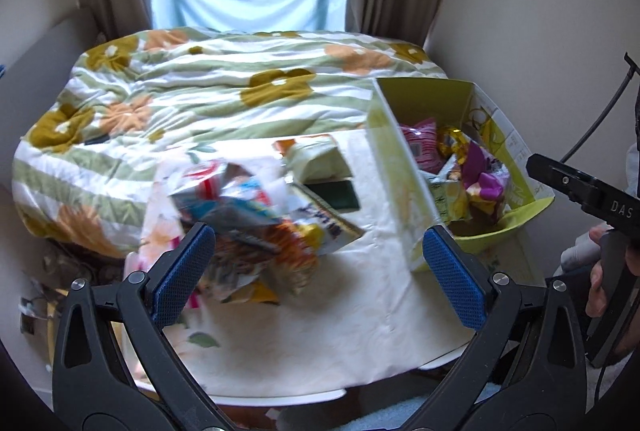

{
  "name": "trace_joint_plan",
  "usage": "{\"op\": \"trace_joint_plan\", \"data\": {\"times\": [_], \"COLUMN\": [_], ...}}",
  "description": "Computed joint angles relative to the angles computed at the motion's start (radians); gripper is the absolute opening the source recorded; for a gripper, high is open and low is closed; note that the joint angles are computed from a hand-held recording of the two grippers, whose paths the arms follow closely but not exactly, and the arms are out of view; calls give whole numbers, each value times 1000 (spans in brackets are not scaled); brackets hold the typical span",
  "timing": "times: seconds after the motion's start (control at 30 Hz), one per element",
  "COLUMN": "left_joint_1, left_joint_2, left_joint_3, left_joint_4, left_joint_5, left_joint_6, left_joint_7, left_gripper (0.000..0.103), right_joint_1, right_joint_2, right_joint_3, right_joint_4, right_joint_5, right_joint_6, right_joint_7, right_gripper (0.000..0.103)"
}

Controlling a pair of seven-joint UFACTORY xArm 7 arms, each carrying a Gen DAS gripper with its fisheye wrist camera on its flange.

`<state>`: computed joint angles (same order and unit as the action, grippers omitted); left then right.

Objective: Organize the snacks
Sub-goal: 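Move both tools back over the remaining snack pile, then grasp the pink-white bag with the left tool while the right tool grasps the red-white shrimp chip bag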

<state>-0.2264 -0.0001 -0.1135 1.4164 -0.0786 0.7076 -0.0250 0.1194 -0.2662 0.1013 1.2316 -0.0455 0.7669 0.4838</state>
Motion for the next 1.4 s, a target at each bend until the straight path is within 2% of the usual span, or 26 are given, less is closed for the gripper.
{"op": "trace_joint_plan", "data": {"times": [0.13, 0.37, 0.6, 0.73, 0.97, 1.13, 1.4], "left_joint_1": [45, 122, 181, 204, 216, 198, 172], "left_joint_2": [-80, -151, -154, -120, -25, 90, 242], "left_joint_3": [43, 110, 154, 151, 120, 100, 101], "left_joint_4": [-89, -193, -263, -279, -261, -192, -71], "left_joint_5": [-47, -113, -207, -223, -167, -30, 80], "left_joint_6": [-11, -20, -12, -24, -81, -96, -55], "left_joint_7": [67, 169, 216, 188, 70, -26, -127], "left_gripper": [103, 103, 103, 103, 102, 92, 90], "right_joint_1": [32, 104, 183, 211, 233, 239, 233], "right_joint_2": [24, 109, 237, 308, 454, 552, 667], "right_joint_3": [52, 95, 94, 84, 77, 76, 75], "right_joint_4": [16, 68, 158, 211, 338, 428, 544], "right_joint_5": [-22, -64, -54, 14, 79, 108, 163], "right_joint_6": [-46, -104, -110, -106, -96, -87, -27], "right_joint_7": [61, 129, 85, -8, -194, -293, -403], "right_gripper": [102, 102, 102, 102, 102, 102, 102]}}
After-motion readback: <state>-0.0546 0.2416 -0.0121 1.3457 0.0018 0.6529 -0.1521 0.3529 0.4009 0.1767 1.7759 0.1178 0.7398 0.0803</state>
